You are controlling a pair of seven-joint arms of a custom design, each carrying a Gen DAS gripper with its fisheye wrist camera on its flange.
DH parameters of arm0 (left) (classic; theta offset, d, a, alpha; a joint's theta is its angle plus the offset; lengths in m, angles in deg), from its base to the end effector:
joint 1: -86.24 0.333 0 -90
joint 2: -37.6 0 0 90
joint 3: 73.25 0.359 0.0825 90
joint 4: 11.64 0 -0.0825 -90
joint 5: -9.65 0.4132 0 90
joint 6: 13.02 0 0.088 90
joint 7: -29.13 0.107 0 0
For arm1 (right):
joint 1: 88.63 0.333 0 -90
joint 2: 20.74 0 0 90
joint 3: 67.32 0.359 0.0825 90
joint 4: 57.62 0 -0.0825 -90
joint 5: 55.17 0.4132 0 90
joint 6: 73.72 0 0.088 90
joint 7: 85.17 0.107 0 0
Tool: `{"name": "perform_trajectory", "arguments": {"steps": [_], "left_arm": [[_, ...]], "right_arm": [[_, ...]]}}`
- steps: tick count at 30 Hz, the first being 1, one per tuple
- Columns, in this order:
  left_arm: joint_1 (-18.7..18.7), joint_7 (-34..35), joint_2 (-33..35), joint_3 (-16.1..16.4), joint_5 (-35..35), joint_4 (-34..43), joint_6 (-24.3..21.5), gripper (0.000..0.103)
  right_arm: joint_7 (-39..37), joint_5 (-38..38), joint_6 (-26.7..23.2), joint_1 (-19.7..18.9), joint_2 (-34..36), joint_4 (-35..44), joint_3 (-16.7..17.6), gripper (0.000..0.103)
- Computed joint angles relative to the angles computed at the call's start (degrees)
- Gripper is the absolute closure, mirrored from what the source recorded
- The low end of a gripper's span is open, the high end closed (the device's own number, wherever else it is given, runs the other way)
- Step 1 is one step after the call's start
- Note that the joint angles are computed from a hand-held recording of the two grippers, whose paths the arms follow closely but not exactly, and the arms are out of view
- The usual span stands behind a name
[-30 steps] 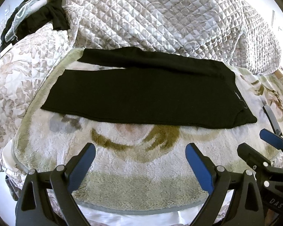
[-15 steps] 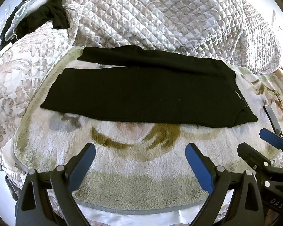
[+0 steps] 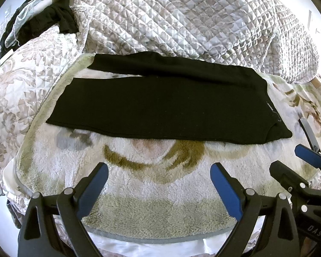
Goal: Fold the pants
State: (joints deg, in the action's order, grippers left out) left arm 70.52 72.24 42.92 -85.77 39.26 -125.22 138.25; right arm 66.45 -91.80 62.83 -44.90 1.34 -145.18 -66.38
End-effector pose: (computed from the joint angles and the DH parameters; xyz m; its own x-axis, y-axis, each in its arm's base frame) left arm 0.5656 -0.3135 0.5108 -0.0658 -0.9970 0.0413 -0.7936 0.0272 -0.6078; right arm 0.5430 0.5258 0.5197 0.0748 -0.9971 -0.0170 -0.7651 -0.0464 -0.6423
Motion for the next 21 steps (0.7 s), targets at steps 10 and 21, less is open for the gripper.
{"name": "perform_trajectory", "arguments": {"steps": [10, 21], "left_arm": [[-0.08, -0.03, 0.03, 0.01, 0.01, 0.07, -0.10, 0.006], [-0.18, -0.18, 0.25, 0.02, 0.19, 0.02, -0.08, 0.006]], "right_arm": [[-0.01, 0.09, 0.07, 0.00, 0.03, 0.01, 0.00, 0.025], [-0.76, 0.78, -0.23, -0.15, 0.29, 0.58, 0.06, 0.025]]}}
